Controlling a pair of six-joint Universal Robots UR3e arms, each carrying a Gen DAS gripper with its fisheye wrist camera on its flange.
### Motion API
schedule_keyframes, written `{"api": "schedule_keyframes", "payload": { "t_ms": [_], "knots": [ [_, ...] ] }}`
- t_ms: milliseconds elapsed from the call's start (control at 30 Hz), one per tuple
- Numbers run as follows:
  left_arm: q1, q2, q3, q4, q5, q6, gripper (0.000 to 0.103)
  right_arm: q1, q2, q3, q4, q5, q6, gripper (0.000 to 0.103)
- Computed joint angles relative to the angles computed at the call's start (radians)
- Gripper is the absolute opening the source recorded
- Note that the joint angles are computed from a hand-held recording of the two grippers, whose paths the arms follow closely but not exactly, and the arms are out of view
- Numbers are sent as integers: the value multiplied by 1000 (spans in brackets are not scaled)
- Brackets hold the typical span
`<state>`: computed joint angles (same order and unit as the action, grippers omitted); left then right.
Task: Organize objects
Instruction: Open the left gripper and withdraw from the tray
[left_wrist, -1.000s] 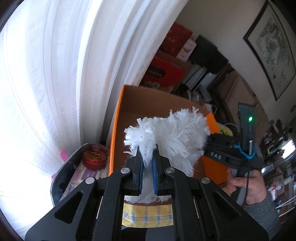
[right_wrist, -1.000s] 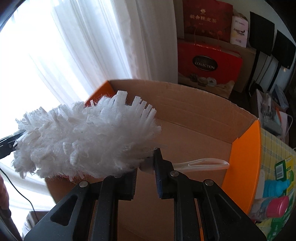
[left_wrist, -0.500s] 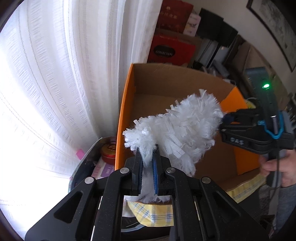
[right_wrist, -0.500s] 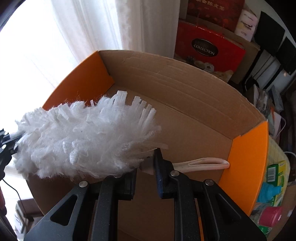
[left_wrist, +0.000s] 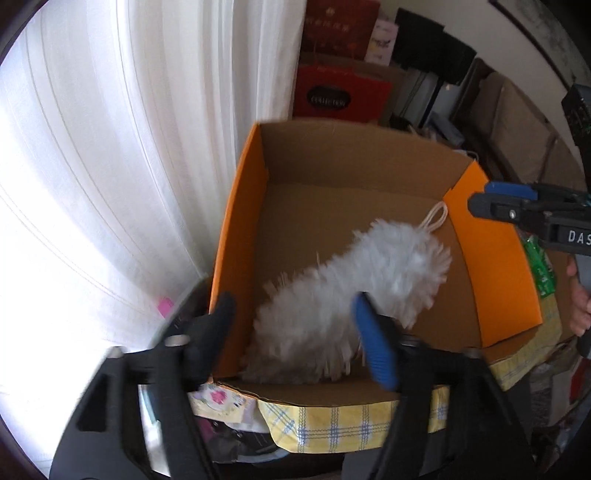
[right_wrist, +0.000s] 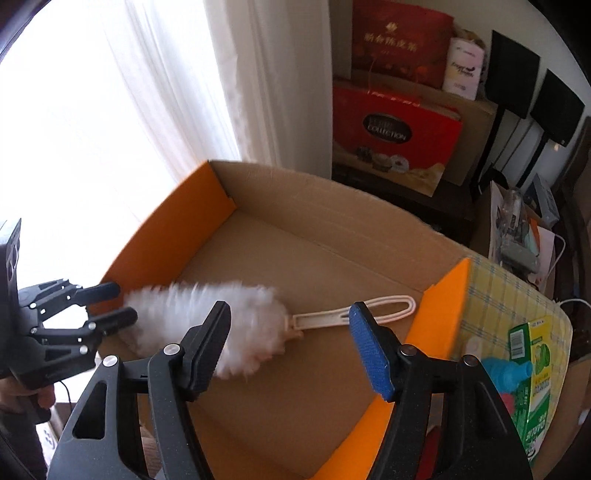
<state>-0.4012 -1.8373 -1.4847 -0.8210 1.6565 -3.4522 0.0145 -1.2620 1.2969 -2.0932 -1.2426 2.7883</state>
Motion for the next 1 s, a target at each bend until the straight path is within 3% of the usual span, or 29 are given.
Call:
{"api": "schedule_keyframes", "payload": {
  "t_ms": [300,533,800,1000],
  "knots": [
    [-64,13,63,28,34,-27,92,-132,-167,196,-18,117,-51,70],
    [-111,-75,206,29,67,-48,102,-244,-308,319,-6,182,-103,84],
    [-192,-124,300,29,135,-80,103,-343,-434,444,-10,191,-158,90],
    [-266,-180,391,5,192,-111,103,-446,-539,533,32,213,-232,103]
  ]
}}
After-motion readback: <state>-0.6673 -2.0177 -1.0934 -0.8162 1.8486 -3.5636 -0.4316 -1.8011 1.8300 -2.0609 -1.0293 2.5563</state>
